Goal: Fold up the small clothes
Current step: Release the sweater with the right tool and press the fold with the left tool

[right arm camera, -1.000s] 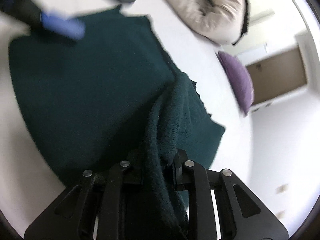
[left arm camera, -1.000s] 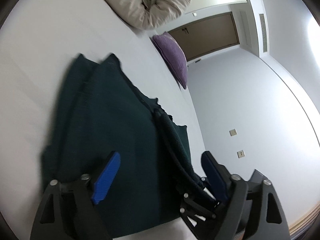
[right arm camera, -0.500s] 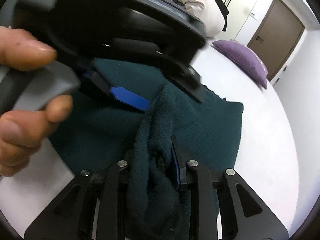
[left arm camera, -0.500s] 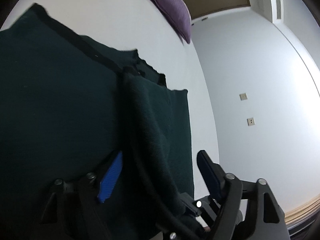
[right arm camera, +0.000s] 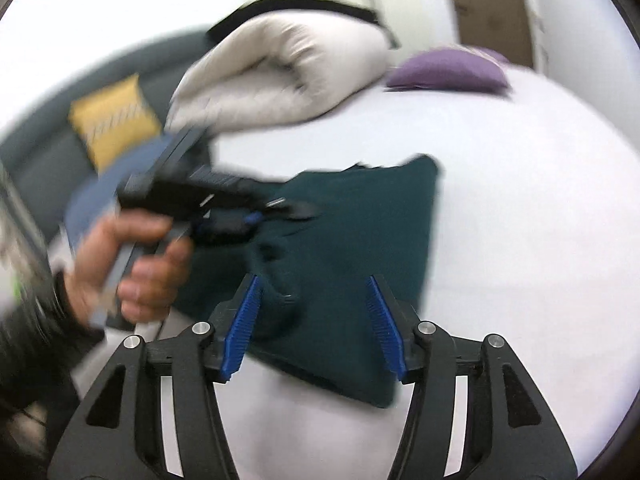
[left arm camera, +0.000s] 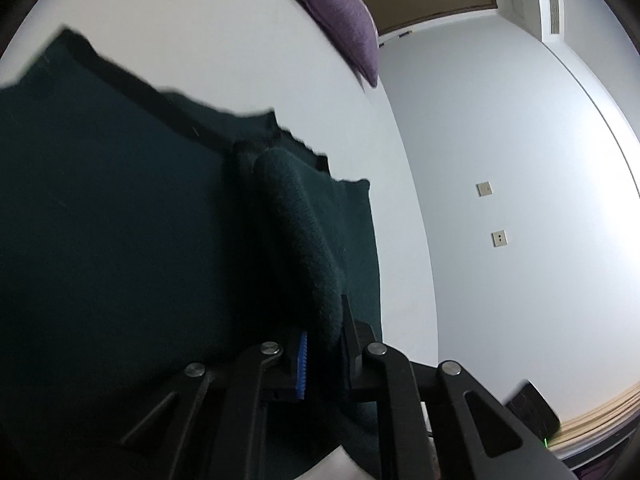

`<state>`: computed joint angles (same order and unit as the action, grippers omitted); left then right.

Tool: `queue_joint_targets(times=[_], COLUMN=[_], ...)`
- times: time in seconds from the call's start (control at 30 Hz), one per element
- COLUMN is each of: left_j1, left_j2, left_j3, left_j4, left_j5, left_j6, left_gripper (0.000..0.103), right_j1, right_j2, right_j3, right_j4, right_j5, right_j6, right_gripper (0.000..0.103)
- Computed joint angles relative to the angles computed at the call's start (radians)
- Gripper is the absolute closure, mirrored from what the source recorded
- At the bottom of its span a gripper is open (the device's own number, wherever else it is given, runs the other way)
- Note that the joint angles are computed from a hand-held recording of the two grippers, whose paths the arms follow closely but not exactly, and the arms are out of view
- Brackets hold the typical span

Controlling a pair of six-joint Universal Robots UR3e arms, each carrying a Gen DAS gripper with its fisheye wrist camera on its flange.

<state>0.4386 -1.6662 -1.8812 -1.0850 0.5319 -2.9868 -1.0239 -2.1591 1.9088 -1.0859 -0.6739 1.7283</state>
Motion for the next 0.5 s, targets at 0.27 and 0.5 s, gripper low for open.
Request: queue_joint_targets(times=[0.27, 0.5], left_j1=[0.204, 0.424], left_j2=[0.111, 0.151], left_j3=[0.007, 0.076], left_j4=[-0.285, -0.576], left_j5=[0.022, 0.063], left_j6=[0.243, 0.485], left_gripper=[0.090, 0.090], right_j1=[0.261, 0.560], right_j2=[0.237, 0.424], right_j3=[0.134, 0.204], right_j4=[-0.615, -1.170], right_j5=[-0.051, -0.158], right_j6=[0.402, 0.643], right_gripper=[0.048, 0.048])
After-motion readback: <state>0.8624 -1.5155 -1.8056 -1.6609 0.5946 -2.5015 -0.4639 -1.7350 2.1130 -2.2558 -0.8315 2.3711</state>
